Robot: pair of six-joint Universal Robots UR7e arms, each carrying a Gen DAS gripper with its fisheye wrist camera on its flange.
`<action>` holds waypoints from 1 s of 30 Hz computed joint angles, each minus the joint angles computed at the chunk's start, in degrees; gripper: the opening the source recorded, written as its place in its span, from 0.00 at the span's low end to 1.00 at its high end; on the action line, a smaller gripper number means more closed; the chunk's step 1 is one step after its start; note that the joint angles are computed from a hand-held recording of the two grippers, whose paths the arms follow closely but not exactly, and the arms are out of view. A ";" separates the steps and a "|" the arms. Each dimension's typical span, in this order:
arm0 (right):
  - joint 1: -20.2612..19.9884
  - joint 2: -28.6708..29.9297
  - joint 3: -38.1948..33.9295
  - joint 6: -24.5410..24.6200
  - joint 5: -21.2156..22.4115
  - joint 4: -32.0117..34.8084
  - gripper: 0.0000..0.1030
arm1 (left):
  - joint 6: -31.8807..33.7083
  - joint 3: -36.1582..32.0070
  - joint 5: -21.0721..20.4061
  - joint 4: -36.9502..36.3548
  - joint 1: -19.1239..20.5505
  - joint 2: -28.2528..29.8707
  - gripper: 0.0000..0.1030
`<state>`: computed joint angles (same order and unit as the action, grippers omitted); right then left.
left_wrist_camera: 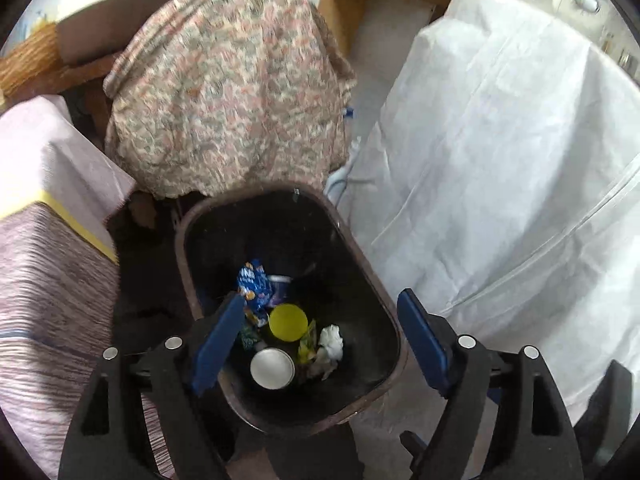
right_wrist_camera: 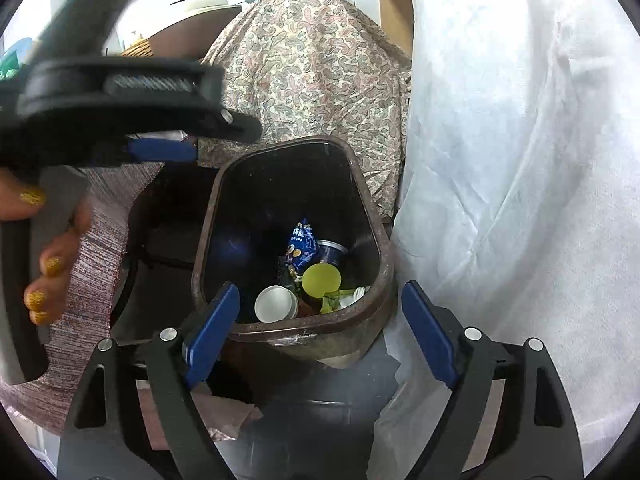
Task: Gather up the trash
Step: 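Move both open grippers back toward the yellow foam net on the table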
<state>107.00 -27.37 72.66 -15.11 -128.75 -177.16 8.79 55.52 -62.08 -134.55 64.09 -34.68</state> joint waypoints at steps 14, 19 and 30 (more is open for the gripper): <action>2.07 1.49 -3.22 -2.80 3.99 -0.17 0.81 | 4.41 17.24 -1.38 -18.66 -2.39 -14.23 0.90; 3.34 3.01 -5.87 -4.01 5.25 0.70 0.81 | 5.76 22.24 1.36 -25.09 -2.27 -18.85 0.93; 6.58 6.53 -13.27 -8.08 12.92 4.42 0.89 | 9.14 30.77 12.31 -35.87 -1.39 -27.22 0.94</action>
<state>113.58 -20.84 59.39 -23.19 -115.83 -172.74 17.93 86.28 -49.77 -170.42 62.70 -61.90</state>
